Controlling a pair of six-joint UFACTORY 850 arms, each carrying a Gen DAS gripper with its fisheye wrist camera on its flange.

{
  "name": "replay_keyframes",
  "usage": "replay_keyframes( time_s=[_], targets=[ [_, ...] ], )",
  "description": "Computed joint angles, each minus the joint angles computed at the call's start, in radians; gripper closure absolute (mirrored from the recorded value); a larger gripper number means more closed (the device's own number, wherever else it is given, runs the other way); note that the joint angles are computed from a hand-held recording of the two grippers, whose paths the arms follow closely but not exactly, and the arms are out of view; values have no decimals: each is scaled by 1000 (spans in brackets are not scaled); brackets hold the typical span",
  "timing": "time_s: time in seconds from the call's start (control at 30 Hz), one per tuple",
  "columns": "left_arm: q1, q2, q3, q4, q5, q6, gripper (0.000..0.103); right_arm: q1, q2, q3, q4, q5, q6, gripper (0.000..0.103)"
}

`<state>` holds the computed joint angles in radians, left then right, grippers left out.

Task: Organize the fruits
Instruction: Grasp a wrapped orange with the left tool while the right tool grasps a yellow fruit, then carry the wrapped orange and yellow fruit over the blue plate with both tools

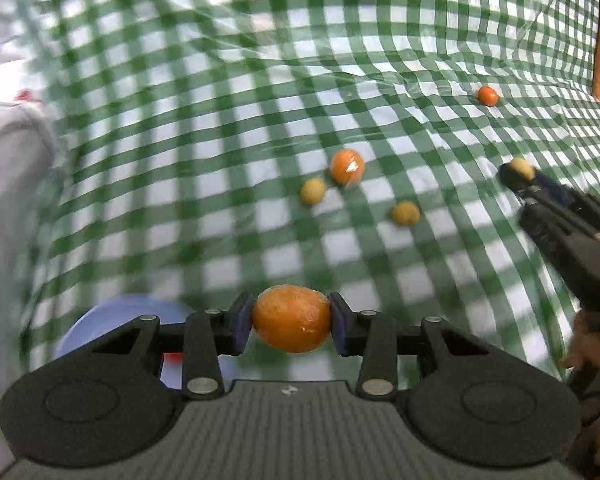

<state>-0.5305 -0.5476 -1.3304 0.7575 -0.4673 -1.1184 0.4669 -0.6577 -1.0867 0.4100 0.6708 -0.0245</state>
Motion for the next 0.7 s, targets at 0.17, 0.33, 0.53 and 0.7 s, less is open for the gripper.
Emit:
replay_keyframes(
  time_s=[0.17,0.33,0.53,0.7],
  targets=[
    [-30,199,202,-12,-65,-50,59,38,226,214,-138,-52,160,76],
    [-66,401,384,45,-99,-161,59,103,385,317,-291,-169,332,76],
    [-106,566,518,89,-157,-302,59,243,512,354,-332,-242,362,76],
    [-141,684,601,129,-210,-395,59,310,555,349,-295,-249,283,76]
  ],
)
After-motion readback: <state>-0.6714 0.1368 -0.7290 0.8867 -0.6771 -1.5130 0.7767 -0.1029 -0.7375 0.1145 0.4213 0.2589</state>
